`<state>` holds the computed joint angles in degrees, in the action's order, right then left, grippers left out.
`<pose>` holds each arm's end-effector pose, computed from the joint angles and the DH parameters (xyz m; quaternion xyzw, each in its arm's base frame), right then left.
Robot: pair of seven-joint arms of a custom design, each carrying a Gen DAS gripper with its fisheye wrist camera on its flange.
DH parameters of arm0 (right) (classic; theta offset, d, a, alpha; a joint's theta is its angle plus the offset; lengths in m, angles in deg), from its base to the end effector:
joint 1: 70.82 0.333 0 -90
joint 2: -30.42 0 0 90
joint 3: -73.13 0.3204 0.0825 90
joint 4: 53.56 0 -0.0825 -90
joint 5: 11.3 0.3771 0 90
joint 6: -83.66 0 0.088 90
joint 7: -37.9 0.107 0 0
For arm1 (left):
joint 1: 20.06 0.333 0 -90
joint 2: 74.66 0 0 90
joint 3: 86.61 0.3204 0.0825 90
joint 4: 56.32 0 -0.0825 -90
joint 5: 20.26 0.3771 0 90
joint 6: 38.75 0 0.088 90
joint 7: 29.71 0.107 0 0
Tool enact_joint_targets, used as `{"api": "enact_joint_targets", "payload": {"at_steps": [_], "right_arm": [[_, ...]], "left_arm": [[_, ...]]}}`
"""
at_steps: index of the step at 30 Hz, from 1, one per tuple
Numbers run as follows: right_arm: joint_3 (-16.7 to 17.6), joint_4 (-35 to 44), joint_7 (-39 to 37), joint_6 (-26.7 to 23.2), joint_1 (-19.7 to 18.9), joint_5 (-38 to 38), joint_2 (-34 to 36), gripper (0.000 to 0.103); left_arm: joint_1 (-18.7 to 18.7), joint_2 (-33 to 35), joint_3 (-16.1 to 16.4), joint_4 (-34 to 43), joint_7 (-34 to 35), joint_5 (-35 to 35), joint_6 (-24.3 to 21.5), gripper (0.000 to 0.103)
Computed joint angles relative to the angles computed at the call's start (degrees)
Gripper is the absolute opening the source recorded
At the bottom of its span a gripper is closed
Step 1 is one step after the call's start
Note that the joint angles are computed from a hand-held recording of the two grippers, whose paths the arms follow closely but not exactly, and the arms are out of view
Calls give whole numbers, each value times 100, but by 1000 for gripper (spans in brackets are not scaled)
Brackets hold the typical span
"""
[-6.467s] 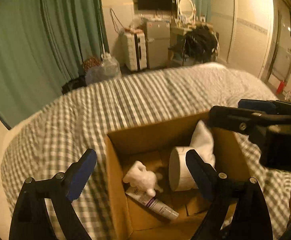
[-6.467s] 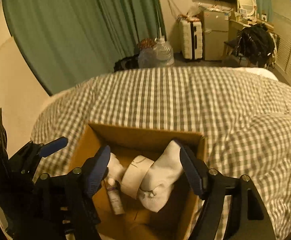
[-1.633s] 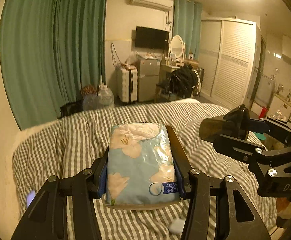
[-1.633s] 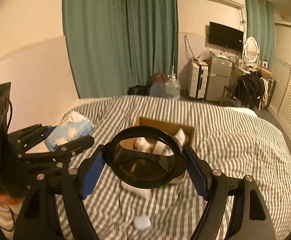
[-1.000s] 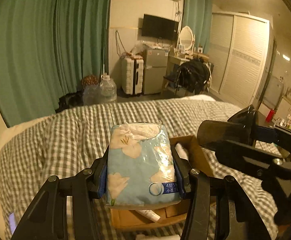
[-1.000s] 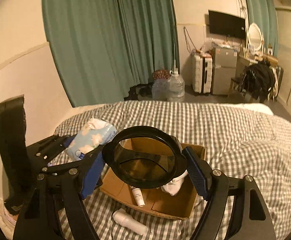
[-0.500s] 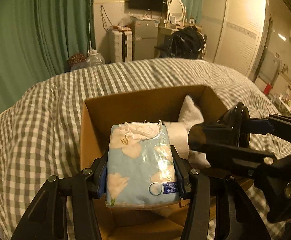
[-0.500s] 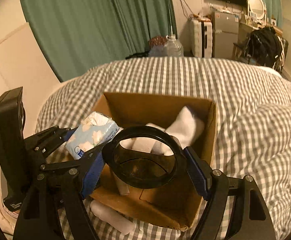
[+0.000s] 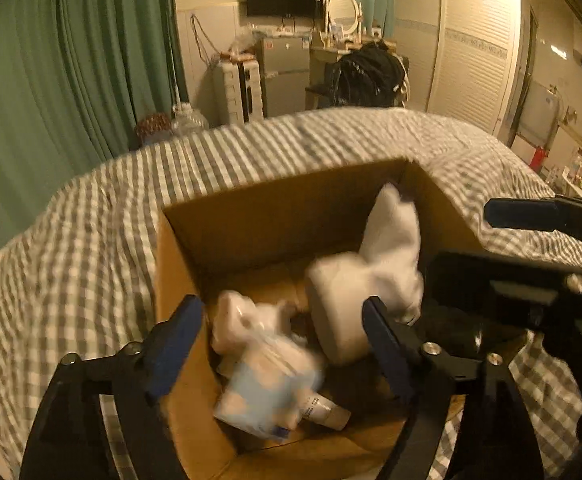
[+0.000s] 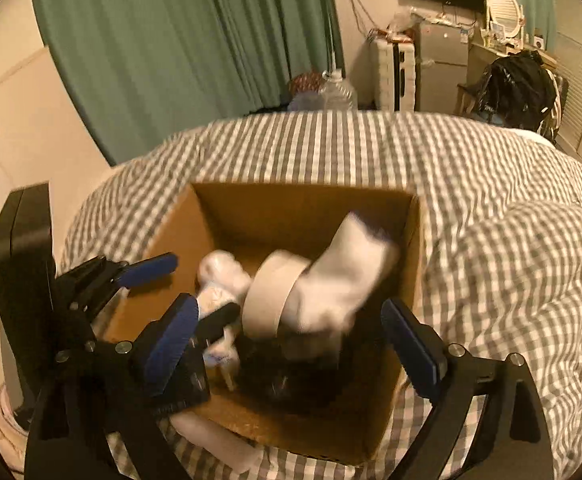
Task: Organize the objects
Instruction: 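Open both tools to drop the tissue pack and headband into the box, then move both tools back toward the white bottle and white earbud case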
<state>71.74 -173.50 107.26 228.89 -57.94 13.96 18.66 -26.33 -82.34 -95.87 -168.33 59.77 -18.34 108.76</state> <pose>0.5243 0.1007 0.5908 -0.7459 0.5623 -0.1205 0.3360 0.5405 -0.1566 0.6293 -0.5556 0.7457 -0.2788 0.2397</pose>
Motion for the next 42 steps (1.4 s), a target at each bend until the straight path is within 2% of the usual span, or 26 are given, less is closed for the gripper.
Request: {"api": "enact_joint_targets", "payload": {"at_steps": [7,13,24,28,35,42], "right_arm": [[98,-98,680,404,-79,-509,-671,100],[219,-162,1362,584,-185,-1126,-1488,101],[378,-260,1945,163,-321,-2048,-2950,102],[409,-257,2014,-74,-319,-2220,-3245,102],[501,-599,2033,-193,-323,-2441,-3813,102],[518,-1631,2014,-126,-156,-2438,-4524,102]], "left_arm": [[66,-581,-31,94,-386,252,6,99],[136,-1364,-10,57,-541,276,44,103],[208,-2491,-41,52,-561,374,-351,103],[143,-2751,49,-18,-460,259,-586,103],[255,-3448,89,-702,-555,230,-402,103],[404,-4106,38,-1740,-853,237,-411,103]]}}
